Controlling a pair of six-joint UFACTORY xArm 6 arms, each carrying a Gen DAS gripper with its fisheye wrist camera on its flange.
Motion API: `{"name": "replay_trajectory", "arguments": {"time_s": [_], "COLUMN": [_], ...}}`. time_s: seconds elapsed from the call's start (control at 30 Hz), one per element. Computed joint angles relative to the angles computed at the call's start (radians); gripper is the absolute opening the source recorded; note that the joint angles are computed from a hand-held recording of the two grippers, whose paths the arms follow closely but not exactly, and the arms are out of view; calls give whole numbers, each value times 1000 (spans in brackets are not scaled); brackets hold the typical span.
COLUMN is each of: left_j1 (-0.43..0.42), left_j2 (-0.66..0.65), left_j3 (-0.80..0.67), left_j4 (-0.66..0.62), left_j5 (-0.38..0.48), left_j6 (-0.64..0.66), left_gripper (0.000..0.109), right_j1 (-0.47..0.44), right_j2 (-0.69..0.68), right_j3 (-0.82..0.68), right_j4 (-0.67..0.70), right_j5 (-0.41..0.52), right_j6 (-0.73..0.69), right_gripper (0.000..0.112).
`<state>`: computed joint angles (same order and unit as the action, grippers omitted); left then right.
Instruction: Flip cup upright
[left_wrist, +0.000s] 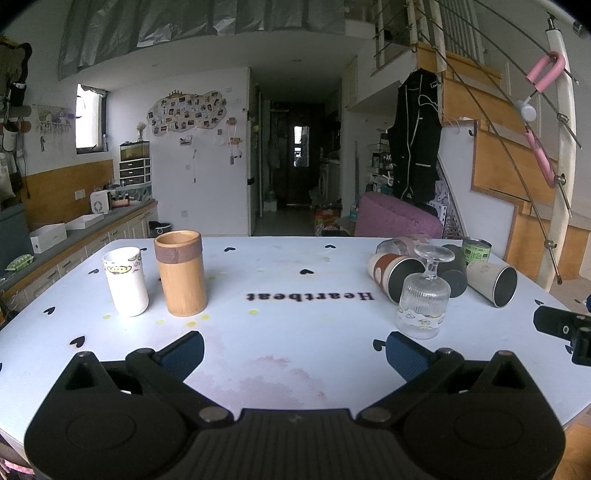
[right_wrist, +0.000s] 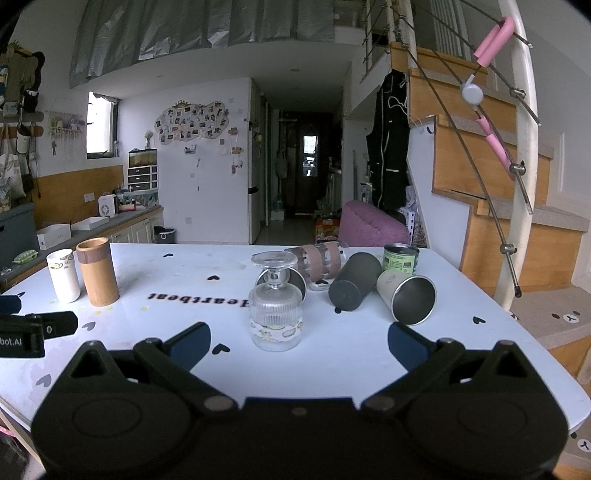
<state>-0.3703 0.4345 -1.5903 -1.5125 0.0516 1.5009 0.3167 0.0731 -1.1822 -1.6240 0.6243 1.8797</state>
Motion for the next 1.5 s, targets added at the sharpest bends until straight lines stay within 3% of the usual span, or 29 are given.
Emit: {"name": "replay_trajectory", "arguments": {"time_s": [0.7,1.03,1.27,1.4,1.5], "left_j1": [-1,16,20,25,30], "left_j2": [-1,-5,3,6,4], "left_j3": [1,13,7,6,7], "left_j4": [8,0,-5,-7,-16], "left_j5": [-1,6,8,7,10], "left_j6": [-8,-3,0,-3,6], "left_gripper": [103,103,103,103,103], "right_j1": [2,-82,-175,-201,-203], "right_j2": [3,97,265,391,490], "right_j3": [-3,-145,-375,-545,-678], "right_j4": [-1,6,164,445,684], "right_j5": [-1,-137,-286,-309,-275], "right_j6": [-1,-76,-283,-564,-782], "right_gripper": [103,103,98,96,95]}}
